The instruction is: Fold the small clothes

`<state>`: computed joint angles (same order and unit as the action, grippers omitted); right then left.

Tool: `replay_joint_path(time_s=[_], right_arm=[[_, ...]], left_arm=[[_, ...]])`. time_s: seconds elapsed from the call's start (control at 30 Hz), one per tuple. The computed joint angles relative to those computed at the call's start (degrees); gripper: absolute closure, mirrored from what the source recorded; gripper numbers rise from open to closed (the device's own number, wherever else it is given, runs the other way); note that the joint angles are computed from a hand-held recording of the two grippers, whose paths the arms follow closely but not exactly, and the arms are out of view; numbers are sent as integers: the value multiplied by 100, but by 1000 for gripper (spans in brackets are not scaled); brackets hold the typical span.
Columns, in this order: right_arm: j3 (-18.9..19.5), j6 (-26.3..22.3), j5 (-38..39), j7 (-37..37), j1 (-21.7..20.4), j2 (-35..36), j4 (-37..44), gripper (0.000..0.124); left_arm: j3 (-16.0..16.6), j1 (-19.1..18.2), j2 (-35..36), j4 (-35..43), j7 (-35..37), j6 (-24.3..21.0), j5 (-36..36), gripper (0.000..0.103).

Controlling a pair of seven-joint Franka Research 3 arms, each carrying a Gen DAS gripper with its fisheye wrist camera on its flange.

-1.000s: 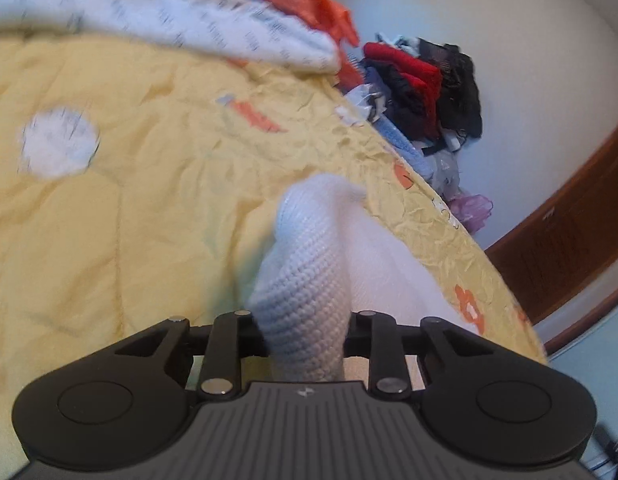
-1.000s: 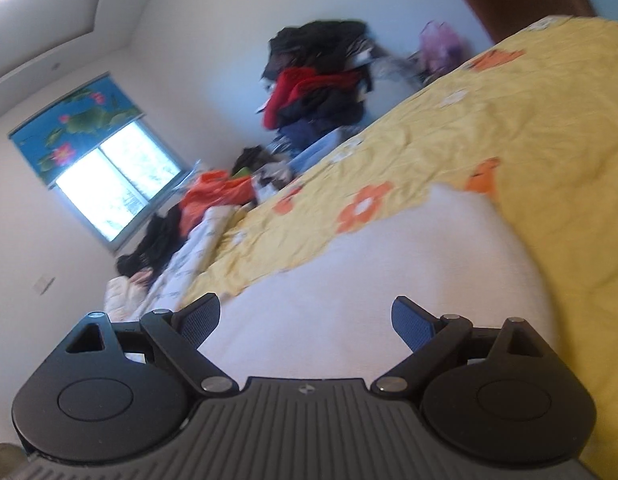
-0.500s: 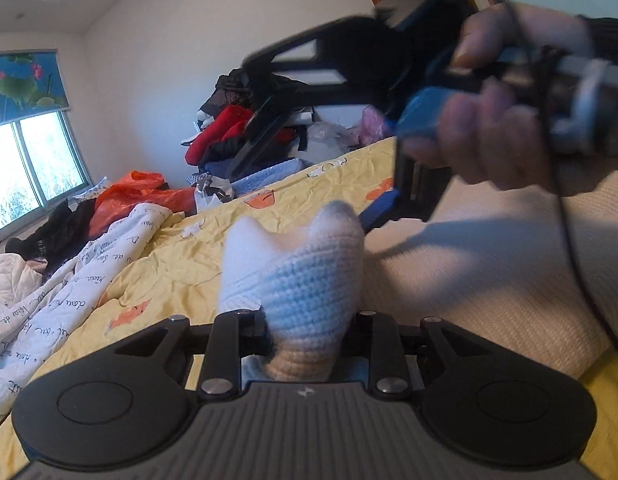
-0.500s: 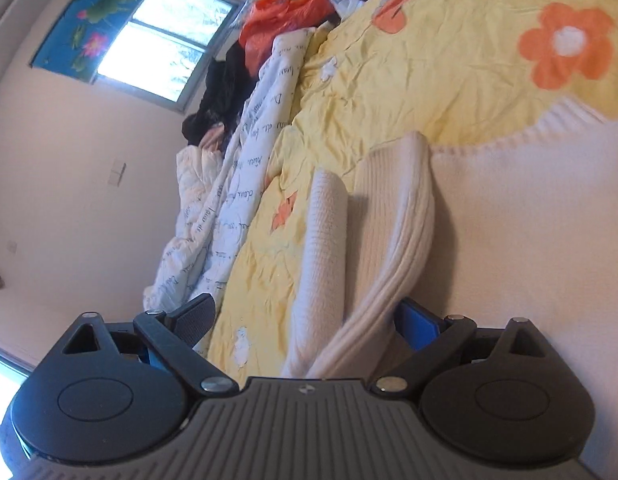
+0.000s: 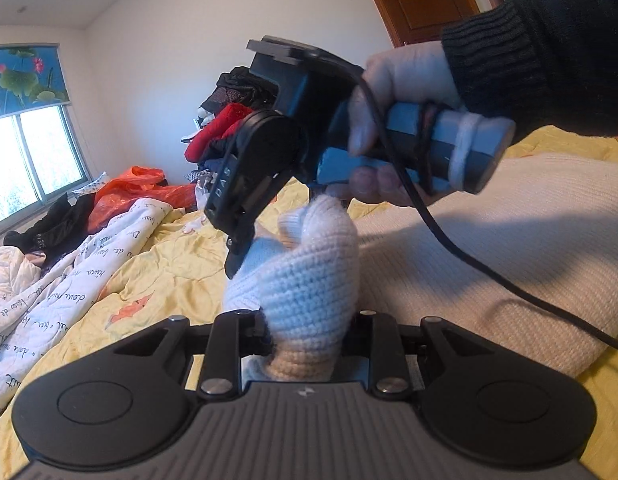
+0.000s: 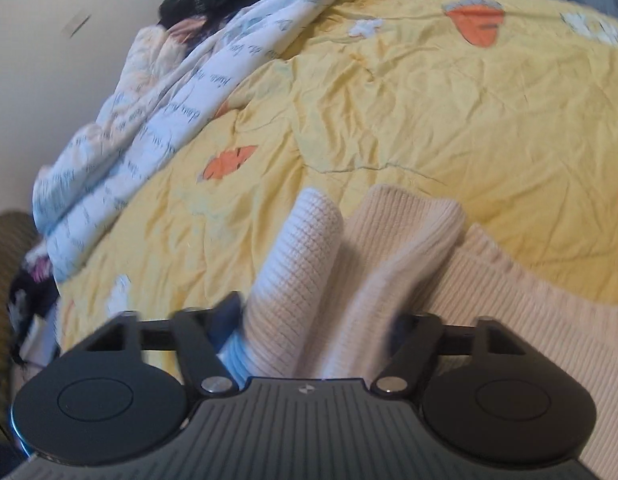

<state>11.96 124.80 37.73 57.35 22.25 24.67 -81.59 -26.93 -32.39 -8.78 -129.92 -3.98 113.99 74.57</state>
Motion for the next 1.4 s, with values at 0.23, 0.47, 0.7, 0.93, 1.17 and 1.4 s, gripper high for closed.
replay_joint_path(time_s=[0.23,0.47,0.7,0.93,1.17,1.4], right_arm=[[56,38,458,-688,-210,-212,-195,87],[-146,-167,1193,-1266,-699,-876,-807,89],[-686,-138,1485,-1591,-1145,-1649,-1567,97],[-1033,86,1789,-1823,-1492,-1946,-2267,98],[-1216,199,2500,-2179,-1777,-2082,-2999,97],[-1319,657,3877,-2135,-1938,-2397,-3471,61]], left_arm=[[2,33,-123,84,107,207,-45,77],[-75,-16,293,621,115,466,636,77],[139,-369,1315,1645,344,1007,1437,77],[553,-878,2335,2711,823,1519,1430,77],[1009,-1476,2924,3032,1196,1399,1722,77],[990,-1227,2054,2150,782,2019,2077,69]])
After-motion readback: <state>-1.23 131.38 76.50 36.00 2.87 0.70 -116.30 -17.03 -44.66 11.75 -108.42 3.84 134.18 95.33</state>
